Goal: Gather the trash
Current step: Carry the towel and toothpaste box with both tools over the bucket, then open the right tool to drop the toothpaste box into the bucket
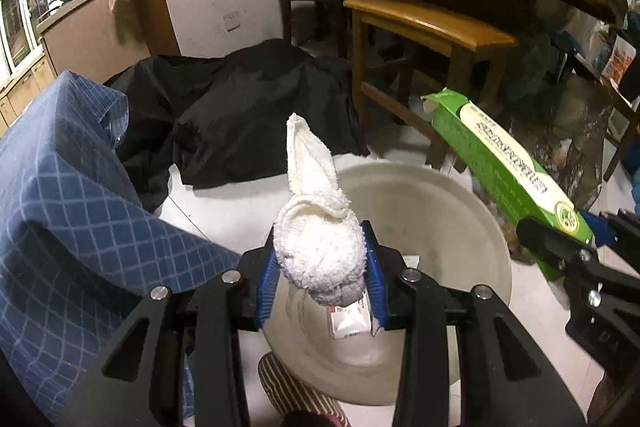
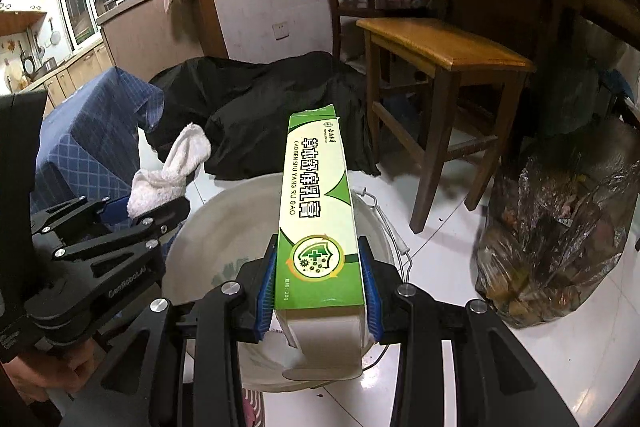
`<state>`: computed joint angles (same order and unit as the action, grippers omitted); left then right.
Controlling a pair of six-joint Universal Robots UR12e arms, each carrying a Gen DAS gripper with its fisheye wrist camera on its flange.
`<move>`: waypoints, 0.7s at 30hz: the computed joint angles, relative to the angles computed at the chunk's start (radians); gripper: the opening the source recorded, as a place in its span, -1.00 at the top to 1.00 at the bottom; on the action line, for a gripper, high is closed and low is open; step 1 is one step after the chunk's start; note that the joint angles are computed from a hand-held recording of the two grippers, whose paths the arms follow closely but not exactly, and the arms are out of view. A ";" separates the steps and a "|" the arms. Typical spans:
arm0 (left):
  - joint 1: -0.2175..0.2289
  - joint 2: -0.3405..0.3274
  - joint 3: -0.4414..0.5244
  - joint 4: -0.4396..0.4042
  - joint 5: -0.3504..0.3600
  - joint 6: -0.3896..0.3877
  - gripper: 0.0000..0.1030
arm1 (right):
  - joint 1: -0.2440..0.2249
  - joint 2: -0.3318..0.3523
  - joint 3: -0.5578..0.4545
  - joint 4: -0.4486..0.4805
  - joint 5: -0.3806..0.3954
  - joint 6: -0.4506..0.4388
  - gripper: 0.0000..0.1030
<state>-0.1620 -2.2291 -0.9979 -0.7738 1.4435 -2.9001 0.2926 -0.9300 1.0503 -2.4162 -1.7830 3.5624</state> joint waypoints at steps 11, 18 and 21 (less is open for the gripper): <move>-0.008 -0.009 0.024 -0.114 0.002 0.057 0.30 | -0.002 0.010 -0.001 0.026 0.024 0.005 0.28; -0.004 -0.017 0.043 -0.148 0.005 0.036 0.30 | -0.004 0.012 -0.002 0.045 0.041 0.014 0.28; -0.002 -0.020 0.049 -0.155 0.005 0.026 0.30 | -0.003 0.014 -0.008 0.054 0.048 0.017 0.27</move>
<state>-0.1645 -2.2492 -0.9491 -0.9289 1.4490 -2.8745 0.2898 -0.9159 1.0420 -2.3626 -1.7353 3.5790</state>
